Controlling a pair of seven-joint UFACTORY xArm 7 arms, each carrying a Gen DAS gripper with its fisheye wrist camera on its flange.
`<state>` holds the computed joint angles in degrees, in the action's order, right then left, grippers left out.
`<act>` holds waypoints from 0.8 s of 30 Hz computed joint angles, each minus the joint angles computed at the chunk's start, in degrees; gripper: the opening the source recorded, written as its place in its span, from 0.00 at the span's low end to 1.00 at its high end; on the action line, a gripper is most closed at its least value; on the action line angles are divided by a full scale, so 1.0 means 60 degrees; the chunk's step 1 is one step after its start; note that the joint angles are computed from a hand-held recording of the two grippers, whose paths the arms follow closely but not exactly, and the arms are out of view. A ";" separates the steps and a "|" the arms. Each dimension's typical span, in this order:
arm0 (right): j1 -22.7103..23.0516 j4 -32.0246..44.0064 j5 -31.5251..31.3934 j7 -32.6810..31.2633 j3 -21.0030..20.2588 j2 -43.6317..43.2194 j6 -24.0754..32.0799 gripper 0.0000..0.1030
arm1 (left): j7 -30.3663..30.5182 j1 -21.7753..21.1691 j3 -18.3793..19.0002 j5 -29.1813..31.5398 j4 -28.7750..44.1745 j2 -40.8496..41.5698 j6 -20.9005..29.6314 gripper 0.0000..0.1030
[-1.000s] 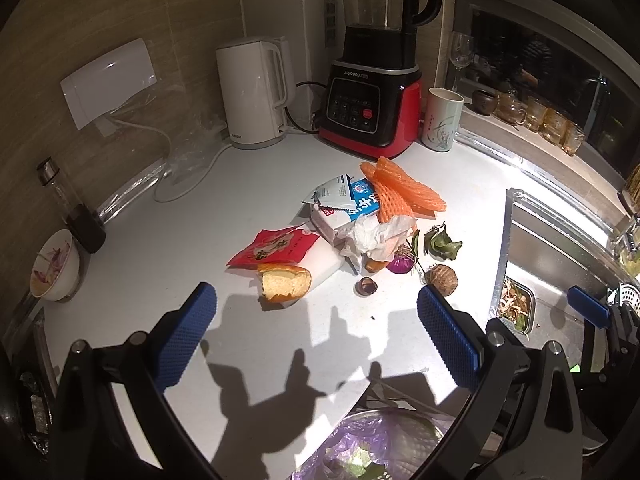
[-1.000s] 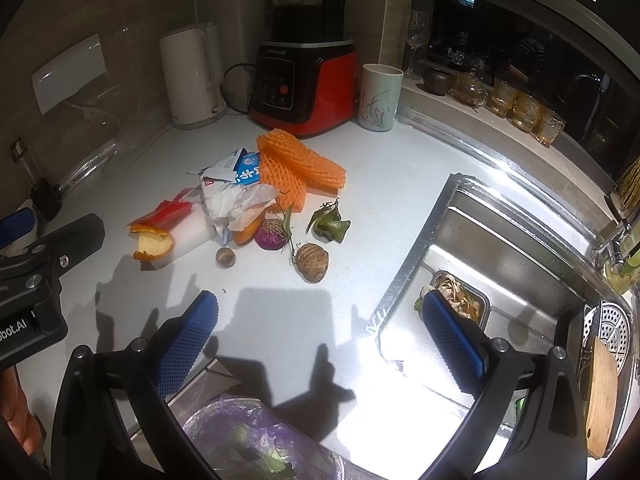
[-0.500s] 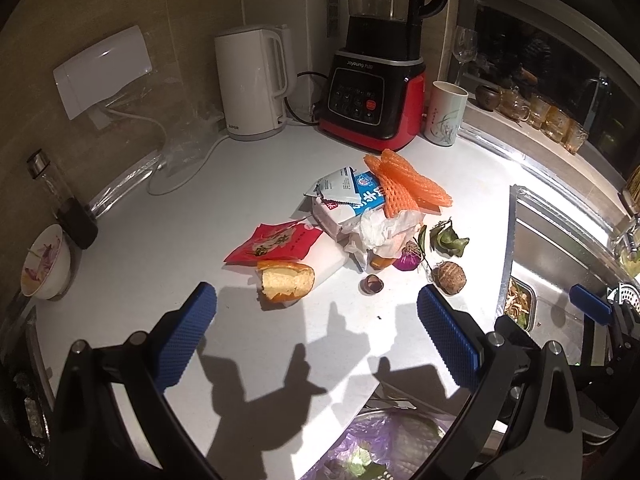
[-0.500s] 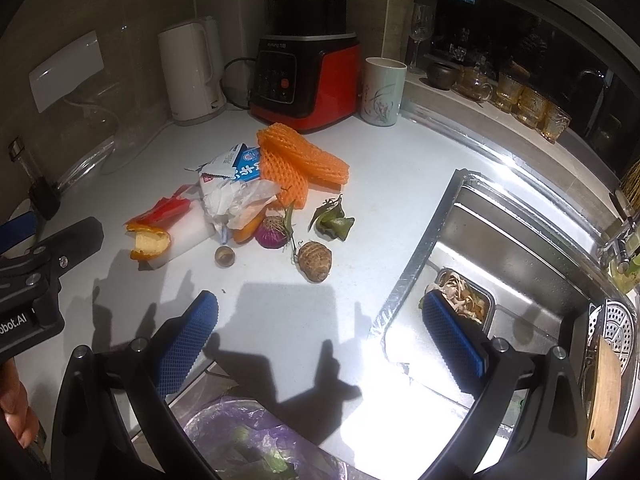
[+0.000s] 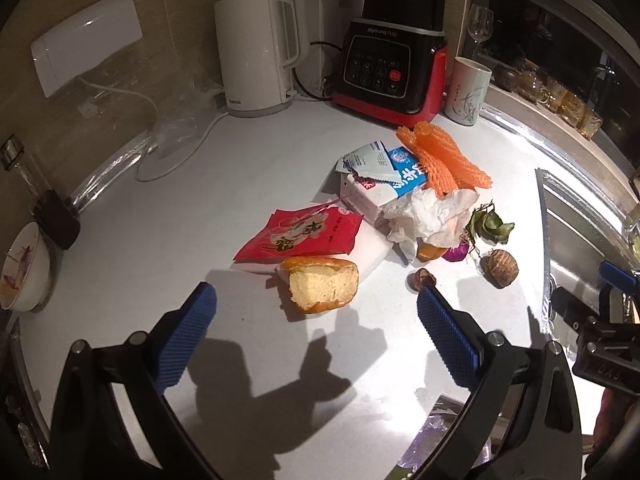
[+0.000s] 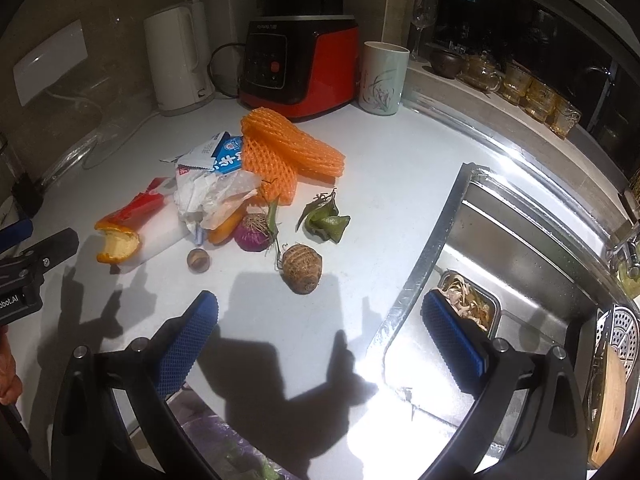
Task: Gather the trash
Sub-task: 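Move the left gripper to the bread crust and close on it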
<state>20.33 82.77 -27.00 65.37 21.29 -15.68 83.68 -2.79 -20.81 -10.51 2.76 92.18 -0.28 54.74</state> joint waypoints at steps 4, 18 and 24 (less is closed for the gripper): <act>-0.0092 -0.0638 0.0381 -0.0041 -0.0310 -0.0265 -0.0616 0.98 | 0.0587 0.0131 0.0127 -0.0478 0.0553 0.0740 0.0381 0.94; -0.0326 -0.1187 0.0883 -0.0059 -0.0410 -0.0215 -0.1050 0.98 | 0.2243 0.0407 0.0153 -0.2483 -0.0236 0.0756 0.0219 0.92; -0.0266 -0.1224 0.0953 -0.0081 -0.0403 -0.0220 -0.0881 0.98 | 0.2593 0.0568 0.0191 -0.3478 0.0165 0.0953 0.0297 0.89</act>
<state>18.74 75.43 -21.28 64.89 18.87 -17.00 78.40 12.77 -17.40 -9.36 -18.11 93.17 5.43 56.52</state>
